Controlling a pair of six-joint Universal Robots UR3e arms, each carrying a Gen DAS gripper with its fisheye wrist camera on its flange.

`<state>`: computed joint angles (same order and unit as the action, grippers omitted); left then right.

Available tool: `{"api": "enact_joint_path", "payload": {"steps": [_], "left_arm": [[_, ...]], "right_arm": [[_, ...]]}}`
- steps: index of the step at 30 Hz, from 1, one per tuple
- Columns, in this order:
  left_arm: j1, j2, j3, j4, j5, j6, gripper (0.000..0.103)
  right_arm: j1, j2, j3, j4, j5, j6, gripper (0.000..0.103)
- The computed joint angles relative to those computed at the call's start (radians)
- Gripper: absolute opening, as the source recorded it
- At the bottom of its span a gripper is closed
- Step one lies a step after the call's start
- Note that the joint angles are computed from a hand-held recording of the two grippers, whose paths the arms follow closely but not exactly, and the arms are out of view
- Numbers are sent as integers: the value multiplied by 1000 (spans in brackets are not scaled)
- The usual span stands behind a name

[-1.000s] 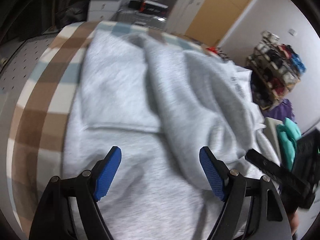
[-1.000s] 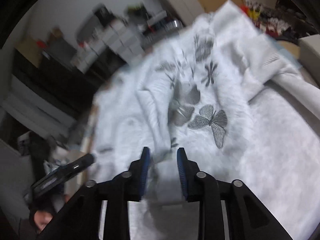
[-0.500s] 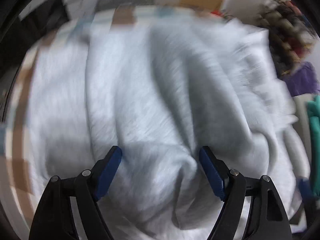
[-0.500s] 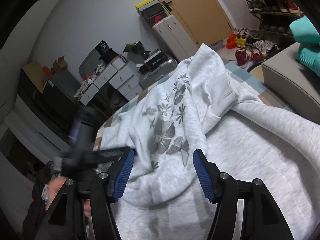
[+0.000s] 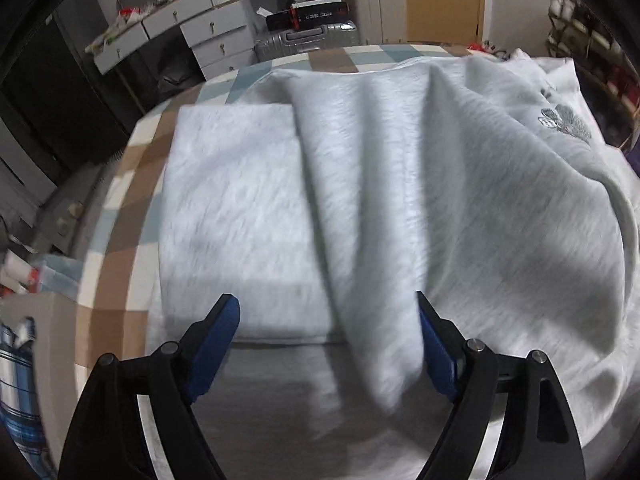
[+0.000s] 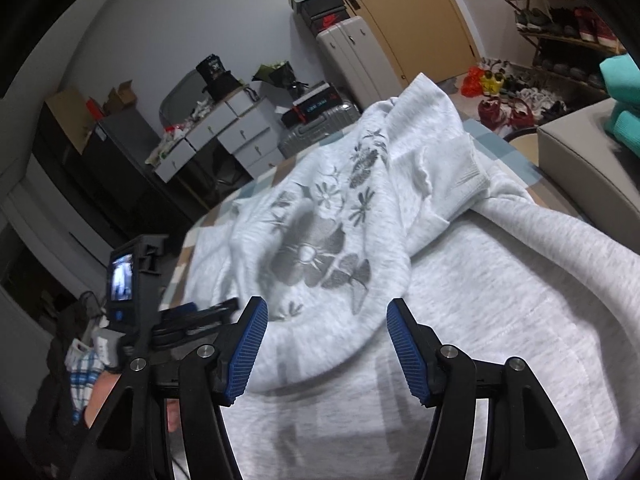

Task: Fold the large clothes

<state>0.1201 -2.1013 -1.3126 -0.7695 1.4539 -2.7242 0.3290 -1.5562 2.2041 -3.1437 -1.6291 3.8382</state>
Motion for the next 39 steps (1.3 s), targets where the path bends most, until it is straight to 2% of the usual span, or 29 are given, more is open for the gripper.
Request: {"api": "enact_joint_path", "payload": {"steps": [3, 5, 7, 9, 10, 11, 15, 19, 20, 22, 23, 24, 25, 26, 27, 29, 33, 35, 37, 38, 39], "left_arm": [[24, -7, 24, -35, -20, 15, 83], [36, -11, 33, -46, -51, 10, 83], [31, -14, 28, -36, -47, 16, 83], [28, -19, 19, -21, -44, 39, 83], [16, -28, 65, -61, -40, 29, 83], [23, -35, 75, -75, -52, 28, 83], [46, -41, 115, -163, -93, 43, 83], [71, -72, 176, -237, -132, 43, 86], [71, -76, 184, -244, -135, 41, 87], [73, -83, 194, -251, -136, 43, 87], [71, -84, 194, -248, -131, 41, 87], [69, -83, 193, -247, -128, 42, 87], [68, -81, 190, -247, -126, 40, 87], [68, -79, 189, -251, -126, 38, 87], [69, -83, 194, -254, -128, 39, 87], [70, -91, 205, -256, -132, 47, 87], [74, -78, 186, -252, -136, 48, 87], [72, -76, 183, -248, -133, 42, 87], [69, -79, 186, -246, -127, 32, 88], [68, -80, 186, -244, -125, 26, 88], [67, -81, 187, -244, -123, 21, 88]], "right_arm": [[10, 9, -23, 33, -41, -12, 64], [2, 22, -50, 63, -54, -14, 74], [-14, 45, -111, 129, -53, -22, 76], [-43, 91, -206, 204, -32, -45, 76], [-59, 118, -256, 250, -9, -71, 76], [-85, 168, -349, 335, 40, -123, 76], [-124, 343, -602, 472, 181, -188, 72], [-111, 501, -837, 640, 153, -180, 72], [-107, 554, -922, 725, 147, -169, 74], [-104, 605, -991, 773, 162, -165, 74], [-87, 629, -1032, 799, 125, -169, 73], [-61, 656, -1086, 839, 74, -183, 70], [-51, 670, -1116, 860, 65, -202, 46], [-47, 672, -1121, 859, 82, -231, 1], [-35, 682, -1160, 913, 62, -254, 1], [-25, 651, -1128, 925, 28, -269, 0], [-50, 500, -916, 820, 17, -268, 0], [-85, 422, -826, 799, 56, -240, 3], [-142, 354, -731, 741, 168, -213, 6], [-175, 319, -675, 678, 254, -192, 16], [-184, 314, -660, 629, 285, -180, 28]]}}
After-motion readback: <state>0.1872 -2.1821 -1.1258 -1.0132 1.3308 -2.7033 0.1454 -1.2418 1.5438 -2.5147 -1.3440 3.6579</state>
